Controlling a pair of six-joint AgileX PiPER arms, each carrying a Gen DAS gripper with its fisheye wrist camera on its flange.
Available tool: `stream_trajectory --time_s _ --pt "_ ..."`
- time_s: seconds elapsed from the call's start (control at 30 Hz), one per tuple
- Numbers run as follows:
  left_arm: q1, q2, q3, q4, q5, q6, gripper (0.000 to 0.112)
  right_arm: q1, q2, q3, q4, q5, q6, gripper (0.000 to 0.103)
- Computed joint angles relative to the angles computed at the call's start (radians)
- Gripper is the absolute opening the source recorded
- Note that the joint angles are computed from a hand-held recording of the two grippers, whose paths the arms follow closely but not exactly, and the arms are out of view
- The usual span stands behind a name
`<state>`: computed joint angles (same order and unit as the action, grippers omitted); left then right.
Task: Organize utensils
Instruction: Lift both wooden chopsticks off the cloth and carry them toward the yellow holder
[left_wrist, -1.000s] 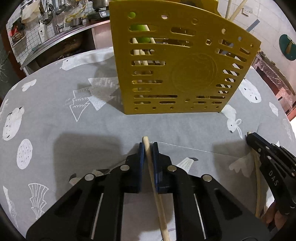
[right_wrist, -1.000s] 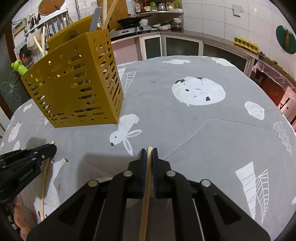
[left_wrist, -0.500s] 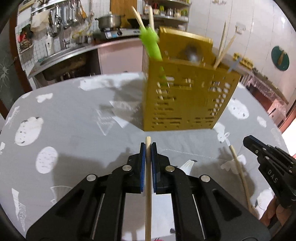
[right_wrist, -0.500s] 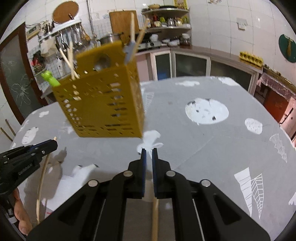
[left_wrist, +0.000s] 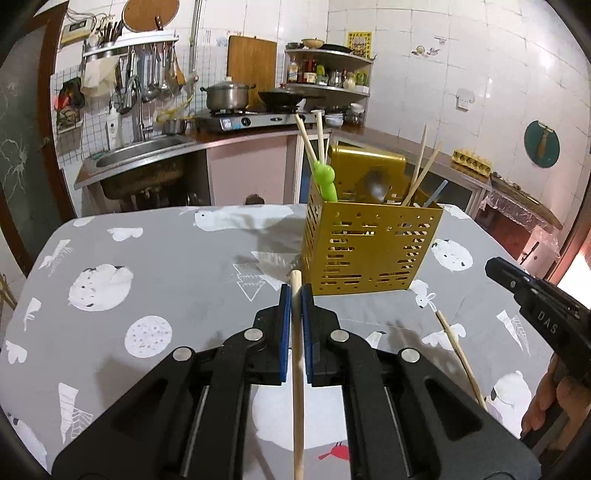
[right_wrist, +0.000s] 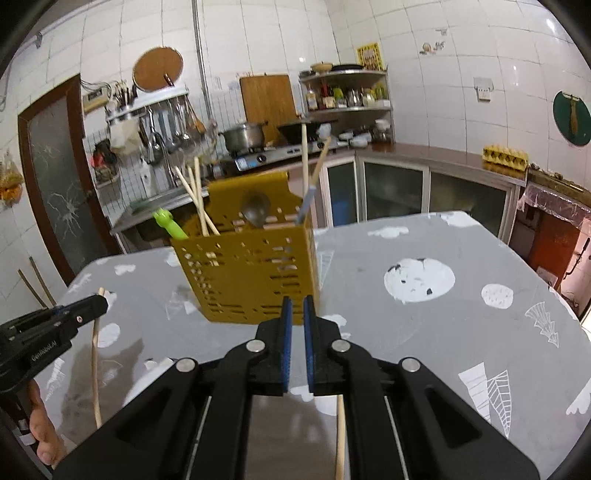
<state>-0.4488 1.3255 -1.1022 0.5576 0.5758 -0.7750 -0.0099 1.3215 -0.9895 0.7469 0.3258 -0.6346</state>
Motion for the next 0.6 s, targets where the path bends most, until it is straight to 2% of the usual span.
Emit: stream_trajectory --time_s 0.2,0.27,0.3,0.37,0.4,0.43,0.47,0.53,0.6 --pt "-0.01 -0.044 0.026 0.032 -0.009 -0.026 0.005 -0.018 -0.01 0.004 0.014 0.001 -0.025 0.006" --pt "-0.011 -0.042 0.019 0.023 0.002 -0.01 0.005 -0.022 0.006 -0.013 -0.034 0.014 0.016 0.007" --pt "-0.005 -0.037 0.011 0.004 0.006 0.01 0.005 -0.024 0.037 -0.051 -0.119 0.056 0.09 0.007" --pt "0.008 -0.033 0.007 -0.03 0.007 0.04 0.005 -0.035 0.106 -0.113 -0.193 0.133 0.164 0.008" --pt "0.014 -0.03 0.006 -0.041 0.007 0.046 0.005 -0.037 0.14 -0.133 -0.238 0.141 0.205 0.01" --pt "0.024 -0.027 0.006 -0.05 0.004 0.05 0.005 -0.031 0.16 -0.138 -0.29 0.135 0.25 0.029" --pt "0.028 -0.021 0.002 -0.057 0.007 0.054 0.005 -0.026 0.194 -0.155 -0.363 0.135 0.312 0.055" --pt "0.048 0.005 -0.018 -0.089 0.016 0.083 0.005 -0.024 0.235 -0.16 -0.401 0.12 0.347 0.058" --pt "0.071 0.026 -0.035 -0.147 0.019 0.137 0.005 -0.018 0.267 -0.16 -0.432 0.105 0.367 0.051"
